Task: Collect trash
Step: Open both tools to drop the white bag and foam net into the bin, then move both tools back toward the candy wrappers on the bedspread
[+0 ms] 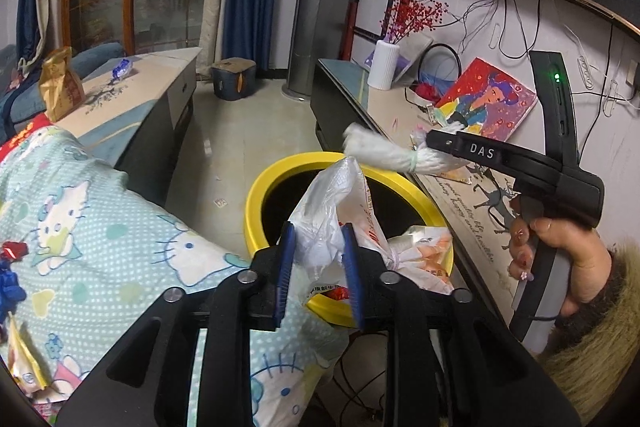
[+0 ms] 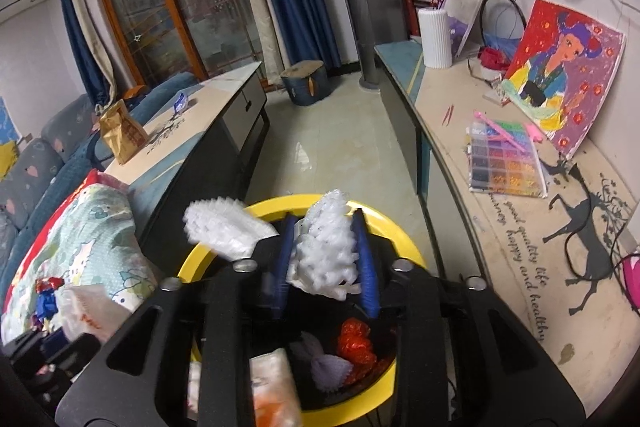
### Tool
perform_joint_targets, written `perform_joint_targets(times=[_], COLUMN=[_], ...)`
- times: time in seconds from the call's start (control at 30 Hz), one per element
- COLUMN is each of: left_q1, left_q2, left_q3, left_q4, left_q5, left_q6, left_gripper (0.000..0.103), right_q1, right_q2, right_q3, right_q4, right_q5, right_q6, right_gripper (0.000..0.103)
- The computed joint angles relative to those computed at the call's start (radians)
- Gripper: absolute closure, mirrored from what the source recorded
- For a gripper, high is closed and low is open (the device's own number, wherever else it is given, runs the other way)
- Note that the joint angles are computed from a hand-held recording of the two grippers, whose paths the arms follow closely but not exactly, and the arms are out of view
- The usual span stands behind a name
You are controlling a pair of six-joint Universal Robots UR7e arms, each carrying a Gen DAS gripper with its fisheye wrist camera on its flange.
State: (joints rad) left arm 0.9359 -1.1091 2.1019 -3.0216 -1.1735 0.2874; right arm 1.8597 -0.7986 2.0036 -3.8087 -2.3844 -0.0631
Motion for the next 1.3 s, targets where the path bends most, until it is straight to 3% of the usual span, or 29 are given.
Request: perform_joint_targets(times=[0.03,0.07,0.13,0.2,0.27,1.3], left_q1=[0.006,0.008,0.018,0.025,0.027,0.003], left_q2=[0.006,0.009,0.006,-0.002,-0.011,-0.205], left_q3=[-0.010,-0.016,-0.022,-0.023,-0.018,0.095], left_q4=[0.018,0.030,0.039,0.039,0.032,-0.184], left_q5=[-0.013,-0.017,-0.036,-0.049,-0.040,0.119], left_q6=[-0.010,-0.020,-0.036,-0.046,-0.055,-0.032], left_gripper=[0.060,0.041,0.026,0.020,0.011,0.008], right_q1=[-0.003,-0.004,-0.003,0.000,0.002,0.114], right_q2=[-0.001,-0.001,-0.001,0.003,0.006,0.089], right_q3=[0.003,0.004,0.001,-0.001,-0.004,-0.078], right_q4=[0.000,0.003,0.017,0.007,0.006,-0.035], right_q5=[0.002,-0.005,-0.025,-0.037,-0.043,-0.039], right_q6=[0.013,0.022,0.033,0.029,0.025,-0.127], right_gripper=[0.056,0.055,0.052,0.045,0.044,0.036])
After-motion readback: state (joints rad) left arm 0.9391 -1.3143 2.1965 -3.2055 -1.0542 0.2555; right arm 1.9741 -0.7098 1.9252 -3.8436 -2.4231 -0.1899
